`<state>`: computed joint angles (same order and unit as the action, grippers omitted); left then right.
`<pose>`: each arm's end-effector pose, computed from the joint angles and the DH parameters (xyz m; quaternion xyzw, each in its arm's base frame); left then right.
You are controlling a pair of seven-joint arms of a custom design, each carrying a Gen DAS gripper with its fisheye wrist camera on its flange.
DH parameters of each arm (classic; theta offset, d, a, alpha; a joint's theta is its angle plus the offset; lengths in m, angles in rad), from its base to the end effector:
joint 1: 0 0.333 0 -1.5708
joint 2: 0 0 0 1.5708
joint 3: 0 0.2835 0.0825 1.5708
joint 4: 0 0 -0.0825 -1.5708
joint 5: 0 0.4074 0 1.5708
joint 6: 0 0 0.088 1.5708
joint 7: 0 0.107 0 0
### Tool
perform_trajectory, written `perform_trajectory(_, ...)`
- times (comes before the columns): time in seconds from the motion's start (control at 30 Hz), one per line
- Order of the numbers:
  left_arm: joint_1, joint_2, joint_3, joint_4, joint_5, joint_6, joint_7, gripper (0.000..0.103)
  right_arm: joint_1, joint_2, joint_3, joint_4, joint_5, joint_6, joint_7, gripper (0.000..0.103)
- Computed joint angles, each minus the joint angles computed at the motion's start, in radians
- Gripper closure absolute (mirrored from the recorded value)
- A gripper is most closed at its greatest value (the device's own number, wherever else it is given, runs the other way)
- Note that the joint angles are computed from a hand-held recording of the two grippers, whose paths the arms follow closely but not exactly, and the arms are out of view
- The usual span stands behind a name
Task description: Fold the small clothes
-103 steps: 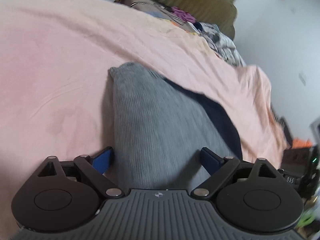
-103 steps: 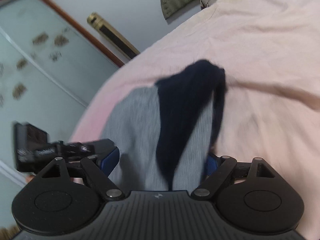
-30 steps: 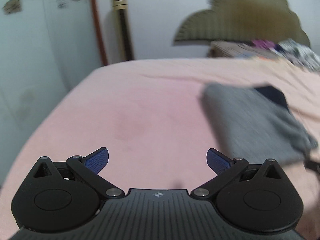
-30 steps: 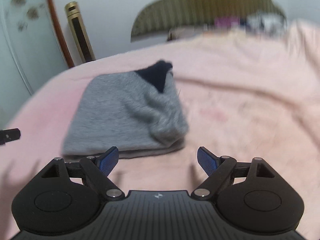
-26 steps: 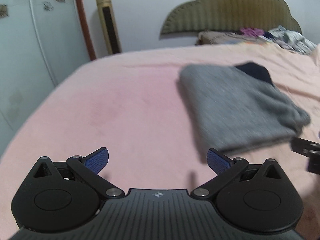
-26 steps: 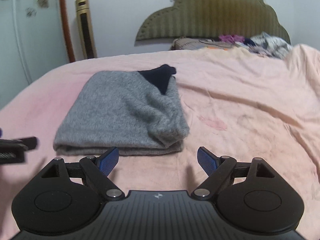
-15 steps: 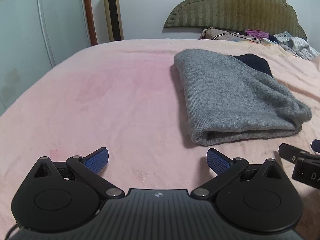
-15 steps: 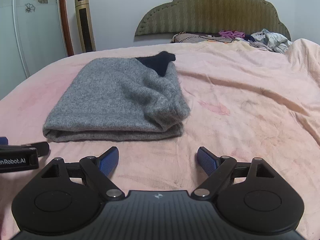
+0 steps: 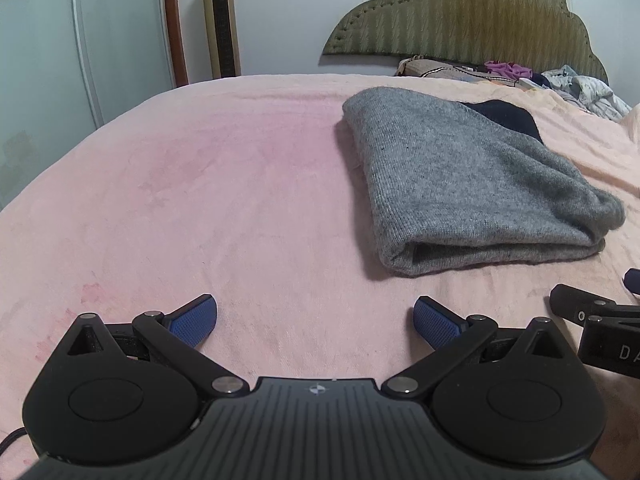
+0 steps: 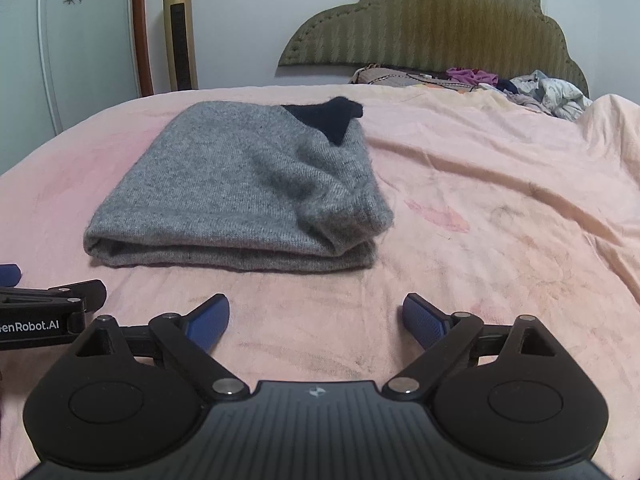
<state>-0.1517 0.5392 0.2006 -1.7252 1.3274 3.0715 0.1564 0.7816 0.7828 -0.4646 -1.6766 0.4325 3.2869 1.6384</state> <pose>0.6834 -0.0583 0.2779 -0.6680 0.6088 -0.2546 0.3440 0.6786 0.2413 0.2564 -0.6515 0.6092 -0.2940 0.3433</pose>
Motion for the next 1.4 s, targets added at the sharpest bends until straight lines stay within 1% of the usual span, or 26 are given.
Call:
perform_trajectory(0.1, 0.007, 0.004, -0.002, 0.001, -0.012, 0.013, 0.007, 0.0, -0.017, -0.002, 0.017, 0.007, -0.004, -0.008, 0.001, 0.004)
perform_trajectory(0.13, 0.008, 0.005, -0.001, 0.0, -0.017, 0.018, 0.008, 0.0, -0.014, 0.0, 0.013, 0.007, -0.005, -0.008, 0.004, 0.004)
perform_trajectory(0.23, 0.006, 0.007, 0.007, -0.002, -0.034, 0.032, 0.017, 0.0, 0.044, 0.025, -0.053, 0.013, -0.006, -0.027, 0.024, 0.003)
perform_trajectory(0.3, -0.004, 0.007, 0.018, -0.003, -0.036, 0.034, 0.016, 0.0, 0.066, 0.036, -0.08, 0.015, -0.017, -0.032, 0.039, 0.002)
perform_trajectory(0.37, -0.009, 0.007, 0.024, -0.004, -0.04, 0.037, 0.017, 0.0, 0.058, 0.032, -0.073, 0.014, -0.029, -0.032, 0.047, 0.001)
perform_trajectory(0.43, -0.012, 0.008, 0.028, -0.004, -0.046, 0.04, 0.021, 0.0, 0.034, 0.022, -0.048, 0.012, -0.041, -0.029, 0.047, 0.001)
perform_trajectory(0.5, -0.016, 0.008, 0.033, -0.004, -0.05, 0.042, 0.023, 0.0, 0.023, 0.018, -0.037, 0.012, -0.047, -0.029, 0.049, 0.001)
perform_trajectory(0.57, -0.02, 0.008, 0.038, -0.006, -0.051, 0.046, 0.025, 0.0, 0.03, 0.02, -0.044, 0.012, -0.05, -0.029, 0.055, 0.001)
perform_trajectory(0.8, -0.036, 0.009, 0.059, -0.008, -0.036, 0.07, 0.034, 0.0, 0.02, 0.017, -0.034, 0.011, -0.057, -0.027, 0.058, 0.001)
perform_trajectory(0.97, -0.036, 0.013, 0.057, -0.005, -0.051, 0.069, 0.052, 0.0, 0.019, 0.016, -0.032, 0.011, -0.059, -0.025, 0.06, 0.001)
perform_trajectory(1.17, -0.047, 0.013, 0.069, -0.006, -0.053, 0.071, 0.049, 0.0, 0.015, 0.013, -0.027, 0.009, -0.055, -0.023, 0.055, 0.001)
perform_trajectory(1.4, -0.053, 0.012, 0.075, -0.007, -0.052, 0.07, 0.044, 0.0, 0.035, 0.017, -0.048, 0.003, -0.038, -0.015, 0.06, 0.0)
